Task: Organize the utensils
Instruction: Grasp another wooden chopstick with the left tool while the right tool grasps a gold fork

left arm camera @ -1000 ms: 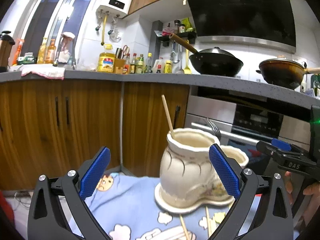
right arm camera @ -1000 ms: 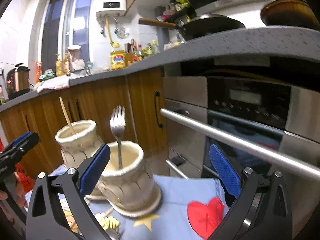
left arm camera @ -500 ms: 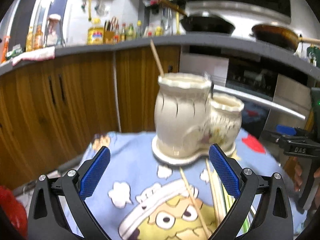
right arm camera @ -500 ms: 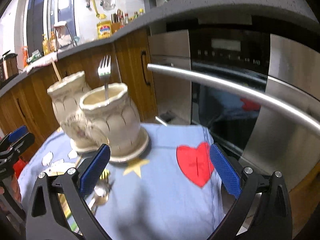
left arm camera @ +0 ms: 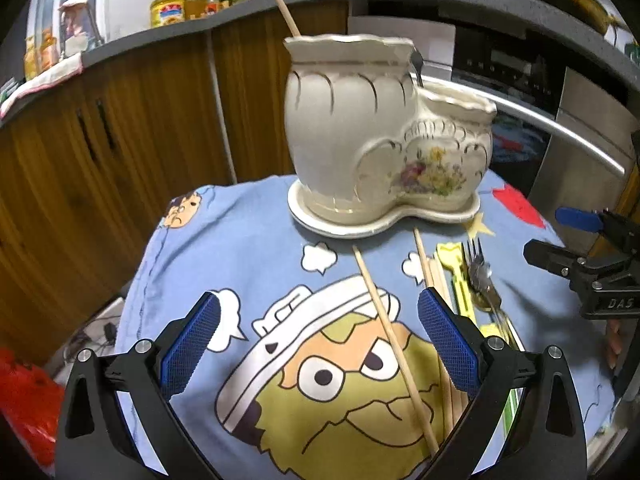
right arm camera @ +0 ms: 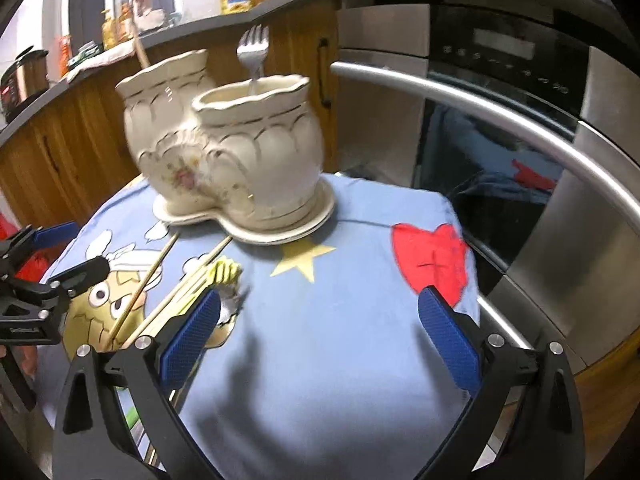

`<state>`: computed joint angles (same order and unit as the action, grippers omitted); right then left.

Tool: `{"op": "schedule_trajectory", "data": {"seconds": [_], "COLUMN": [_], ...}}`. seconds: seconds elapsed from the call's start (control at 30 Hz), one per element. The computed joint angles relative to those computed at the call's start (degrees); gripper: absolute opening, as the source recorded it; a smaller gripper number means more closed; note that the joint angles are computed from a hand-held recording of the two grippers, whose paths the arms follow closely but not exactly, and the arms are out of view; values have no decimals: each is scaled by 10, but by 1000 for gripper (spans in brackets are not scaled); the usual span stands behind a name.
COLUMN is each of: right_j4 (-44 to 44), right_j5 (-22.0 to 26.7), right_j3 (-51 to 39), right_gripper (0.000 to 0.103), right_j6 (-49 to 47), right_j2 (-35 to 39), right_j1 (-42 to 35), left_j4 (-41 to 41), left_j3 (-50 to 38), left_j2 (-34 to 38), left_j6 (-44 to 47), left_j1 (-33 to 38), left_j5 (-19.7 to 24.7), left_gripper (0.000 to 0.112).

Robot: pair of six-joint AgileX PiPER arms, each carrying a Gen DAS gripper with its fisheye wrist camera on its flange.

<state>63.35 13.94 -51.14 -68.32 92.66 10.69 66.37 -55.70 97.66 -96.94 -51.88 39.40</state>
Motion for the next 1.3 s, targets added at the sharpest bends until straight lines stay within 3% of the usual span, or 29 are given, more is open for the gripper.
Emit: {"op": "schedule_trajectory", "data": {"seconds": [0.13,0.27,0.4,0.53,0.63,0.73,0.77,0.87,1.0,1.13,1.2,1.3], "right_j4": [40,11,-6,-16,-18,-21,-32,-56,-93,-132,-164,-175], "right_j5": [57,60,56,51,57,62,66,83,94,94,101,112], "right_j3": [-6,-6,-4,2,1,2,-1,-15,-36,-58,-72,-82], "right_gripper": [98,98,98,98,97,90,85,69,50,40,27,25], "right_j6": [-45,-27,-14,-19,-29,-33,-25,-2,37,81,117,134], "right_j2": [9,8,4,-2,-1,-1,1,13,30,48,59,68], "right_j1": [-17,-6,3,14,17,21,22,24,37,51,55,51], "left_j4": [-54,-73,-91,-97,-112,-111,-110,-105,-103,-102,-102,-105], "left_j3": [-23,-26,-28,-31,-42,-47,-49,-52,-43,-41,-39,-37], "left_j2": [23,28,30,33,45,52,53,57,51,49,48,46], "left_j6": [70,104,133,145,165,170,171,168,156,154,153,155], "left_j1": [6,6,7,2,-1,0,0,4,18,22,24,30], "left_j5": [-14,-30,-48,-51,-46,-51,-51,-51,-66,-73,-77,-90], "left_gripper": [98,94,68,54,37,26,18,10,9,8,8,8]}}
